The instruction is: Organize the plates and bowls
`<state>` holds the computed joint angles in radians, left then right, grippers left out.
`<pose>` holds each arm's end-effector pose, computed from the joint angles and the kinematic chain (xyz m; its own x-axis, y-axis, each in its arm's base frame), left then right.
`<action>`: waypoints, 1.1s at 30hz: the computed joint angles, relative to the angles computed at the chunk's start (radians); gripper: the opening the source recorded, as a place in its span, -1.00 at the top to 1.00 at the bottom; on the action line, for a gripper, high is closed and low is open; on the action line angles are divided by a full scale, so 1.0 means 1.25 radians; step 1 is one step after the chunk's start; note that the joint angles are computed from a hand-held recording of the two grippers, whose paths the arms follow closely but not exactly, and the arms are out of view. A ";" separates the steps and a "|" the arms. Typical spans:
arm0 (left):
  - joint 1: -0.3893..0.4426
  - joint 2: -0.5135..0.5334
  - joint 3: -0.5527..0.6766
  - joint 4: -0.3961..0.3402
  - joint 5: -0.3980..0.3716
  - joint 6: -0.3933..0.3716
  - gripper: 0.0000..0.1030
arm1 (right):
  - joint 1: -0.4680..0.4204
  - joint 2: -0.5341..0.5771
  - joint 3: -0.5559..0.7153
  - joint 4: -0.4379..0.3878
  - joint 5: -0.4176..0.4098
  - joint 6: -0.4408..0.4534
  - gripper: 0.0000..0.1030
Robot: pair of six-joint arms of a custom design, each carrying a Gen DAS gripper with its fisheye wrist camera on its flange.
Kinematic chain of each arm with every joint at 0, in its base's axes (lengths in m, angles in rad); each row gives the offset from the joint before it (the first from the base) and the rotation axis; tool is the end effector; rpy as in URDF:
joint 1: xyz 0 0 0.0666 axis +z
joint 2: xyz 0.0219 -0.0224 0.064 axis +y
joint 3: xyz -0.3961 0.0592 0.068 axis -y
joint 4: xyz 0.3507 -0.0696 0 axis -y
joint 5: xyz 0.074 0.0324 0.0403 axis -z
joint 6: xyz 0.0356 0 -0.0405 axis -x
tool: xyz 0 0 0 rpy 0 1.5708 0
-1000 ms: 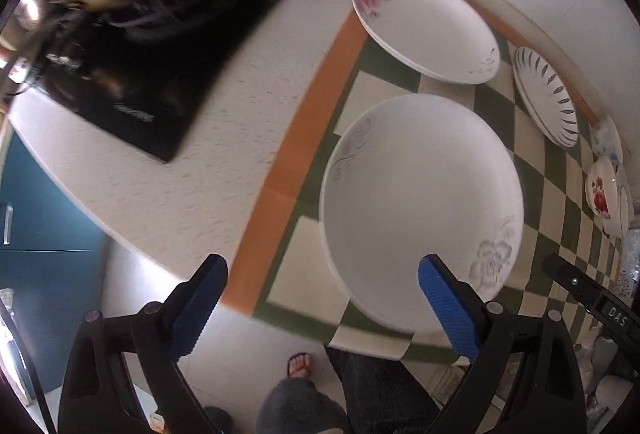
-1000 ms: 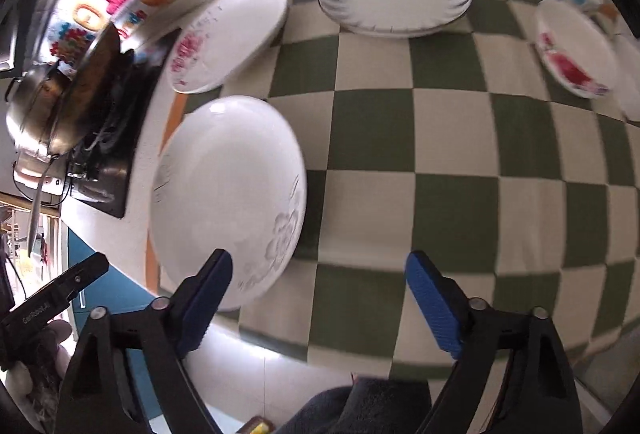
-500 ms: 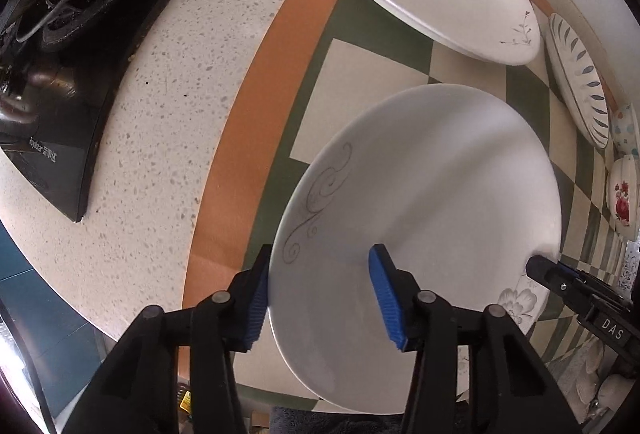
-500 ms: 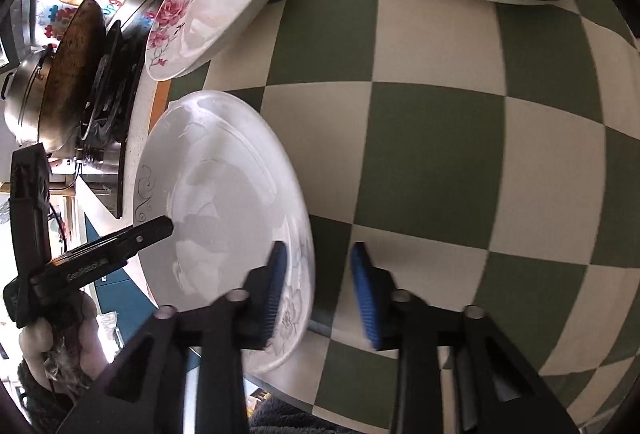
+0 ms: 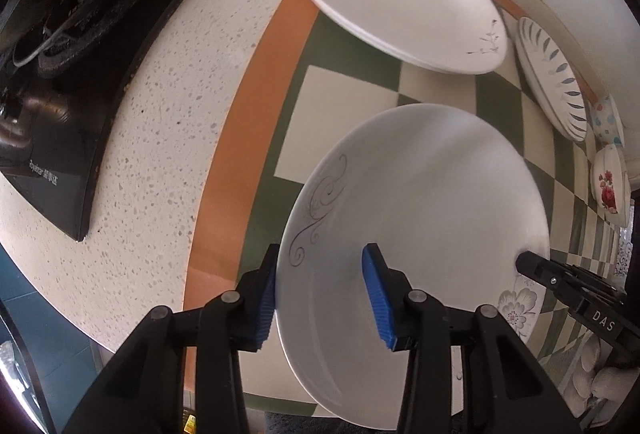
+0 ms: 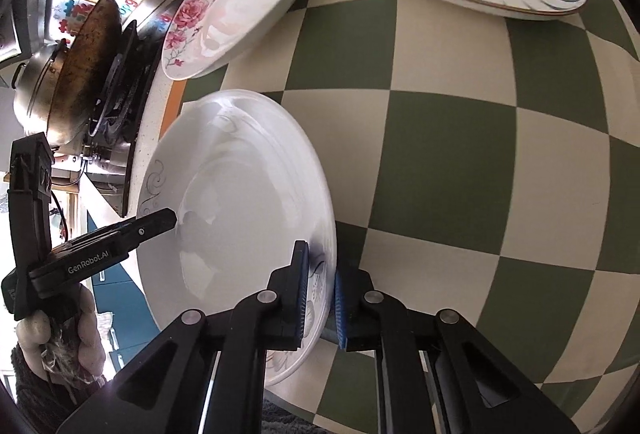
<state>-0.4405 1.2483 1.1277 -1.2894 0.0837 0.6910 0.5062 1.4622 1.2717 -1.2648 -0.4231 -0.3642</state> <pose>0.2937 -0.1422 0.3775 -0.9666 -0.2465 -0.0708 -0.2323 0.9584 -0.1656 0.3456 0.2078 0.3596 -0.9840 -0.1741 0.0376 -0.1423 0.8953 0.4222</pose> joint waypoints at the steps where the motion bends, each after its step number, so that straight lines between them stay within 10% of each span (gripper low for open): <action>1: -0.006 0.000 0.011 -0.005 -0.005 -0.001 0.27 | -0.004 -0.006 -0.002 -0.001 -0.001 -0.001 0.75; 33: -0.256 0.212 0.228 0.024 0.019 -0.010 0.27 | -0.423 -0.228 -0.097 -0.126 0.055 0.190 0.75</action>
<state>-0.7601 1.5135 1.4122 -1.2590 0.1077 0.6783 -0.0231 1.1775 1.1508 -1.4221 -0.3541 -0.1264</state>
